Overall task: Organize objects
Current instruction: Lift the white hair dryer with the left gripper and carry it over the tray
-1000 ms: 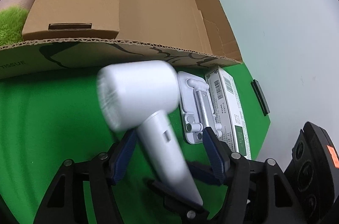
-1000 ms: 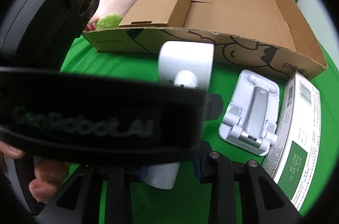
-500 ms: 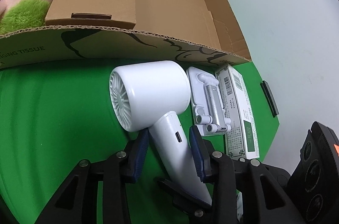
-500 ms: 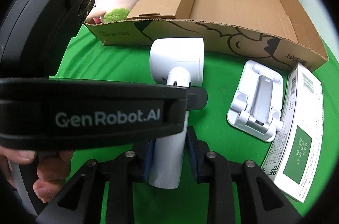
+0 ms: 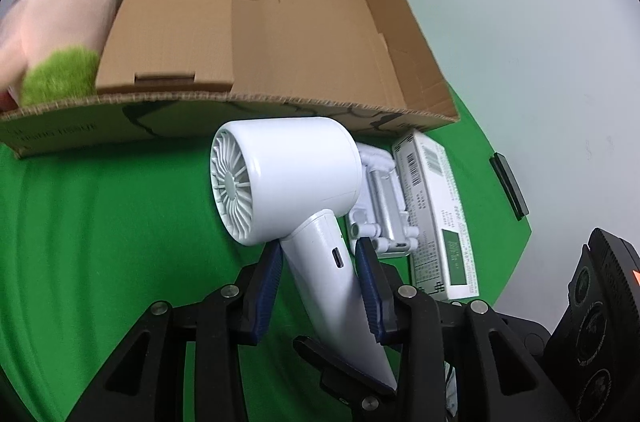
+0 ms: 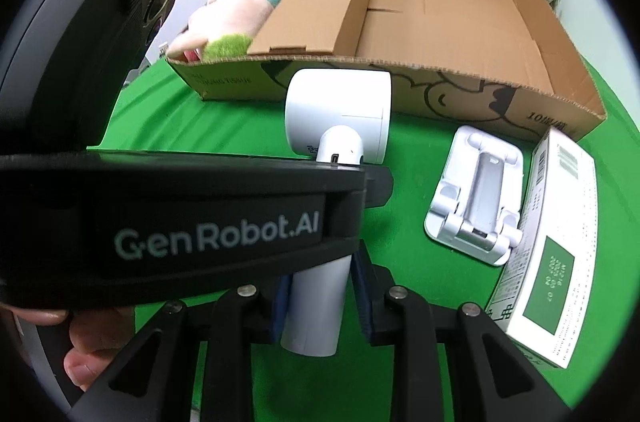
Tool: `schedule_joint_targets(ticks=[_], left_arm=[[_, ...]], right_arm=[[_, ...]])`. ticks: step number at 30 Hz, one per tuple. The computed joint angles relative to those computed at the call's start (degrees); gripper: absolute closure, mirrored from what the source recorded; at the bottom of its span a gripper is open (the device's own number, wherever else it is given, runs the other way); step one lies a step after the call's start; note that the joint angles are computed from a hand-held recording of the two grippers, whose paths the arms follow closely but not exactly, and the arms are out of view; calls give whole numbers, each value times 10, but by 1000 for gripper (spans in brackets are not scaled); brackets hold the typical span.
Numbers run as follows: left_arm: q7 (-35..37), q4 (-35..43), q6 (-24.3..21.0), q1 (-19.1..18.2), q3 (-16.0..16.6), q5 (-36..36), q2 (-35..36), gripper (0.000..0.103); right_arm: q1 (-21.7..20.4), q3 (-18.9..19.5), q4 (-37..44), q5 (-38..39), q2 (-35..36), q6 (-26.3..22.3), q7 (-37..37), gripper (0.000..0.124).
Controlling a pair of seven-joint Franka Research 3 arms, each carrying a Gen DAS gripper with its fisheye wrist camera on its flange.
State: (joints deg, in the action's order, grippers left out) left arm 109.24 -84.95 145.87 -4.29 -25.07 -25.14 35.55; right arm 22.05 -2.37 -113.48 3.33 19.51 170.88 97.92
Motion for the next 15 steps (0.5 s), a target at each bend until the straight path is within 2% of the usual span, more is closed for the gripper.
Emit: schedule_joint_targets(ticks=[11, 12, 13, 14, 15], left_arm=[[12, -26, 23, -2, 1, -1, -47, 69], [13, -25, 25, -3, 1, -1, -49, 69], [14, -24, 25, -3, 1, -1, -51, 70], [14, -22, 25, -4, 2, -1, -53, 70], [15, -18, 25, -5, 2, 0, -53, 70]], right_arm=[[11, -13, -31, -9, -32, 43, 13, 97], [-6, -1, -41, 12, -37, 51, -14, 97], [-3, -6, -45, 19, -41, 56, -20, 97], [20, -21, -43, -8, -38, 60, 15, 97], [27, -29, -40, -12, -36, 63, 20, 97]])
